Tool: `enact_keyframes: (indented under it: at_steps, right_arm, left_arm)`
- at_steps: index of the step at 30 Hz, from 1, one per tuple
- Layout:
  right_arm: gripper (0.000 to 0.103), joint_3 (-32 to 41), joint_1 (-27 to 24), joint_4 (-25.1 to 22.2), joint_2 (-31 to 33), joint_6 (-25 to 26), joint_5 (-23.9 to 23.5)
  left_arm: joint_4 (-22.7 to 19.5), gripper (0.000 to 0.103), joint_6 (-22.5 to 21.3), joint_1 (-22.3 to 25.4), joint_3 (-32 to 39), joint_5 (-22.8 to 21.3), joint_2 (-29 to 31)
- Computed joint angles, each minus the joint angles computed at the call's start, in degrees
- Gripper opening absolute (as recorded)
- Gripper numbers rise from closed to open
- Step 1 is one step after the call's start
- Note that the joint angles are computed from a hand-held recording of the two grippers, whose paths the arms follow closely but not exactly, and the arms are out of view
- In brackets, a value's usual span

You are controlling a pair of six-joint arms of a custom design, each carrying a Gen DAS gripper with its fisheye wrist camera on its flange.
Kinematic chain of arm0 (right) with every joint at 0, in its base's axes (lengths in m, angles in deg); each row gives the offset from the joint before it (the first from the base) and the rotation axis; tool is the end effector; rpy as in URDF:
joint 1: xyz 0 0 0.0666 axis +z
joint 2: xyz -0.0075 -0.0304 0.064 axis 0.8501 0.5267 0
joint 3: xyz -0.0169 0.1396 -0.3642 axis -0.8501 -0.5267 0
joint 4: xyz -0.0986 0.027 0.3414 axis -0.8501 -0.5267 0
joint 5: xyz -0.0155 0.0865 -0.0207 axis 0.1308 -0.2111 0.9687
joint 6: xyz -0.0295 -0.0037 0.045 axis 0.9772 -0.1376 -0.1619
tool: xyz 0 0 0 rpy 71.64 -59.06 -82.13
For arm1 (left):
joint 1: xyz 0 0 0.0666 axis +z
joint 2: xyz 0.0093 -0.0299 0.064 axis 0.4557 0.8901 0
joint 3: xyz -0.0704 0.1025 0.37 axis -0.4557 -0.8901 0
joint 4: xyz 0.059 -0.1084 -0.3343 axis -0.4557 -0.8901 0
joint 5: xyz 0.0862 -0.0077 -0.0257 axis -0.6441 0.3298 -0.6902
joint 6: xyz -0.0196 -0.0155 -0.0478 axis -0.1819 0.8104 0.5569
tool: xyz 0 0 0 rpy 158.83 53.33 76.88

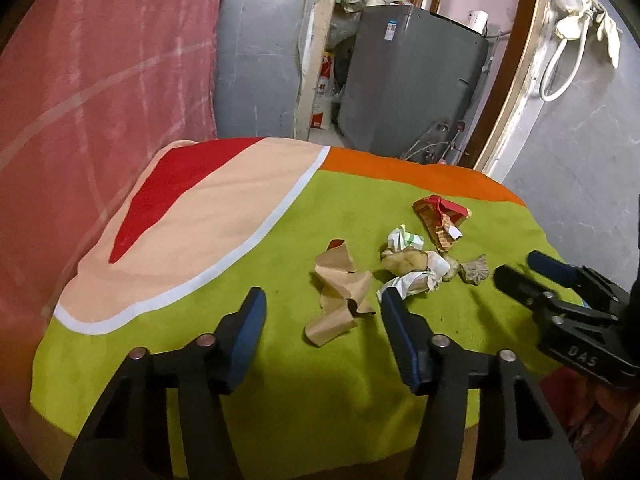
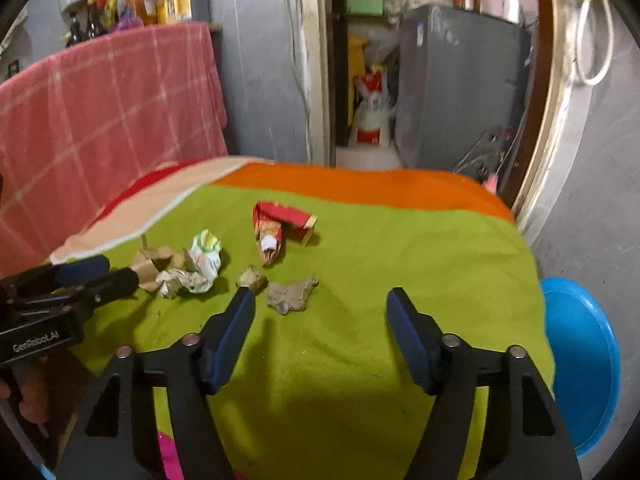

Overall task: Collect trash
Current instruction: 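Grasp the brown paper scrap with the left gripper while the right grasps the grey crumpled scrap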

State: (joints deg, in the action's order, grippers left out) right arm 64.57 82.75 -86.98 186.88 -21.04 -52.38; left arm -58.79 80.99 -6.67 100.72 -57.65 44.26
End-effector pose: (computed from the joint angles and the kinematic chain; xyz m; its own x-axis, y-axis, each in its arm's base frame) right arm 0.5451 0.2503 0.2819 -0.6465 -0.2490 -0.7212 -0.4232 0.9035 0.0674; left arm 0.5111 -0.3291 0.2910 -0.7199 -0.1273 -0.6824 -0.0277 0.9875 -0.1550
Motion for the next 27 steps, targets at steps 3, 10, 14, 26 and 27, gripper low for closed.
enact_keyframes:
  at_steps: [3,10,14,26,27]
  right_arm:
    - [0.061,2.79,0.1,-3.98,1.7,0.87,-0.92]
    - [0.053,6.74,0.23,-9.81,4.25,2.26,-1.42]
    - [0.053,8.06,0.55,-11.39,4.95,3.17,-0.8]
    - [0.035,10.64,0.77,-13.6,6.41,2.84,-1.32]
    - [0.03,10.53,0.73,-13.45,6.35,3.0,-1.59]
  left_arm:
    - [0.0,0.043,0.14,0.44,0.61,1.95,0.6]
    - [0.26,0.029,0.93,1.06,0.68,4.54,1.41]
    - [0.63,0.026,1.83,1.19,0.63,5.07,1.41]
    - [1.42,0.017,1.97,0.71,0.39,4.32,1.41]
    - [1.31,0.017,1.83,0.59,0.49,4.07,1.45]
